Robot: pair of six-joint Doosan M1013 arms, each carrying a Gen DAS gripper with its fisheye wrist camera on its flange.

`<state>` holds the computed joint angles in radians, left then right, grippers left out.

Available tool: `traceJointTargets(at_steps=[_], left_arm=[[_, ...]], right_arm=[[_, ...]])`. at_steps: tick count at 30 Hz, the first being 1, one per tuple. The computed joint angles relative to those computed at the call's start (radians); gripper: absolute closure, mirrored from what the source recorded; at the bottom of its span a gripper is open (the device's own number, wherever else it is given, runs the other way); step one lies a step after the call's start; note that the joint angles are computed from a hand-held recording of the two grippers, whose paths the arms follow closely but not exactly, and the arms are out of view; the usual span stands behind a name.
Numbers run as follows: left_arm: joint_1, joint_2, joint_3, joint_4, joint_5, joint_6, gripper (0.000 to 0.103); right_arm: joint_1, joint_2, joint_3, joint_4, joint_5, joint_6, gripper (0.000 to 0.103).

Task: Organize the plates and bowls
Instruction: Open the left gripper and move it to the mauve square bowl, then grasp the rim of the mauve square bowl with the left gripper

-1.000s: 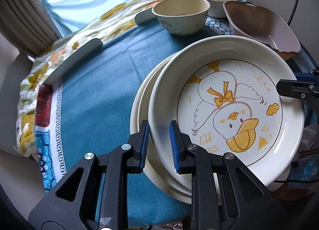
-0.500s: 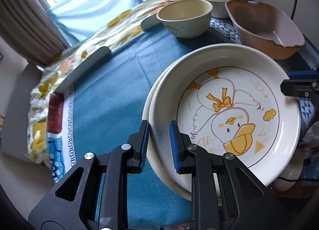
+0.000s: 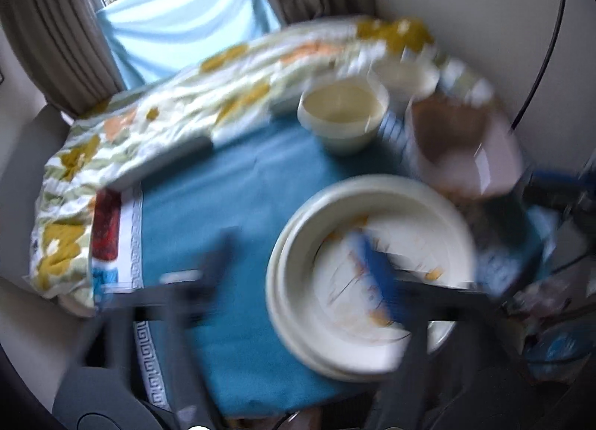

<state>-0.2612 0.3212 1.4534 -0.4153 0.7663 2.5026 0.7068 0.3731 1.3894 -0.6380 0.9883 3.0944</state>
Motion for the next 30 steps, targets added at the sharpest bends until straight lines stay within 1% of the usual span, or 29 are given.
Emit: traceJointTargets(at_steps=[1, 2, 3, 4, 6, 7, 9, 10, 12, 14, 16, 18, 19, 20, 21, 22, 23, 24, 26, 27, 29, 30], left_arm=[[0.006, -0.009, 0.000, -0.085, 0.003, 0.051, 0.000], [0.008, -0.015, -0.005, -0.153, 0.023, 0.096, 0.000], [0.005, -0.014, -0.015, -0.183, 0.050, 0.114, 0.000], [-0.004, -0.009, -0.031, -0.184, 0.079, 0.111, 0.000], [-0.019, 0.009, -0.063, -0.186, 0.138, 0.103, 0.000], [-0.026, 0.023, -0.083, -0.194, 0.175, 0.106, 0.000], [-0.049, 0.057, -0.129, -0.164, 0.246, 0.073, 0.000], [-0.056, 0.073, -0.149, -0.154, 0.276, 0.061, 0.000], [-0.073, 0.104, -0.184, -0.136, 0.328, 0.035, 0.000], [-0.089, 0.137, -0.220, -0.116, 0.383, 0.009, 0.001], [-0.102, 0.169, -0.250, -0.095, 0.421, -0.006, 0.001], [-0.114, 0.199, -0.274, -0.069, 0.450, -0.020, 0.004], [-0.120, 0.214, -0.288, -0.053, 0.469, -0.029, 0.009], [-0.127, 0.229, -0.302, -0.036, 0.489, -0.036, 0.016], [-0.132, 0.243, -0.314, -0.023, 0.503, -0.041, 0.019], [-0.138, 0.256, -0.325, -0.007, 0.519, -0.045, 0.027], [-0.143, 0.266, -0.333, 0.005, 0.532, -0.046, 0.034], [-0.147, 0.276, -0.341, 0.017, 0.544, -0.044, 0.037], [-0.154, 0.288, -0.347, 0.030, 0.553, -0.034, 0.046], [-0.156, 0.291, -0.349, 0.033, 0.555, -0.030, 0.049], [-0.160, 0.299, -0.356, 0.038, 0.556, -0.024, 0.059], [-0.161, 0.302, -0.358, 0.039, 0.558, -0.023, 0.060]], right_arm=[[0.003, -0.011, 0.011, -0.013, 0.001, 0.022, 0.082], [0.006, -0.024, 0.024, -0.033, 0.004, 0.053, 0.060], [0.011, -0.041, 0.044, -0.061, 0.012, 0.102, 0.041], [0.012, -0.051, 0.057, -0.078, 0.013, 0.129, 0.000], [0.018, -0.077, 0.096, -0.132, 0.022, 0.218, 0.000], [0.015, -0.082, 0.100, -0.126, 0.030, 0.225, 0.000], [-0.009, -0.094, 0.105, -0.033, 0.044, 0.185, 0.000], [-0.013, -0.098, 0.113, -0.025, 0.041, 0.199, 0.000], [-0.022, -0.113, 0.142, -0.042, 0.015, 0.276, 0.000], [-0.033, -0.115, 0.150, -0.023, 0.022, 0.330, 0.000], [-0.061, -0.117, 0.168, 0.025, -0.025, 0.344, 0.000], [-0.086, -0.106, 0.169, 0.075, -0.048, 0.340, 0.001], [-0.093, -0.103, 0.170, 0.087, -0.050, 0.336, 0.003], [-0.102, -0.097, 0.169, 0.102, -0.055, 0.333, 0.008], [-0.113, -0.090, 0.168, 0.126, -0.065, 0.322, 0.014], [-0.124, -0.086, 0.170, 0.148, -0.077, 0.311, 0.026], [-0.135, -0.079, 0.171, 0.174, -0.088, 0.305, 0.035], [-0.147, -0.073, 0.174, 0.200, -0.103, 0.299, 0.038], [-0.158, -0.068, 0.184, 0.215, -0.124, 0.303, 0.047], [-0.165, -0.063, 0.183, 0.230, -0.131, 0.297, 0.049], [-0.170, -0.054, 0.180, 0.245, -0.130, 0.287, 0.059], [-0.174, -0.049, 0.178, 0.253, -0.132, 0.278, 0.063]])
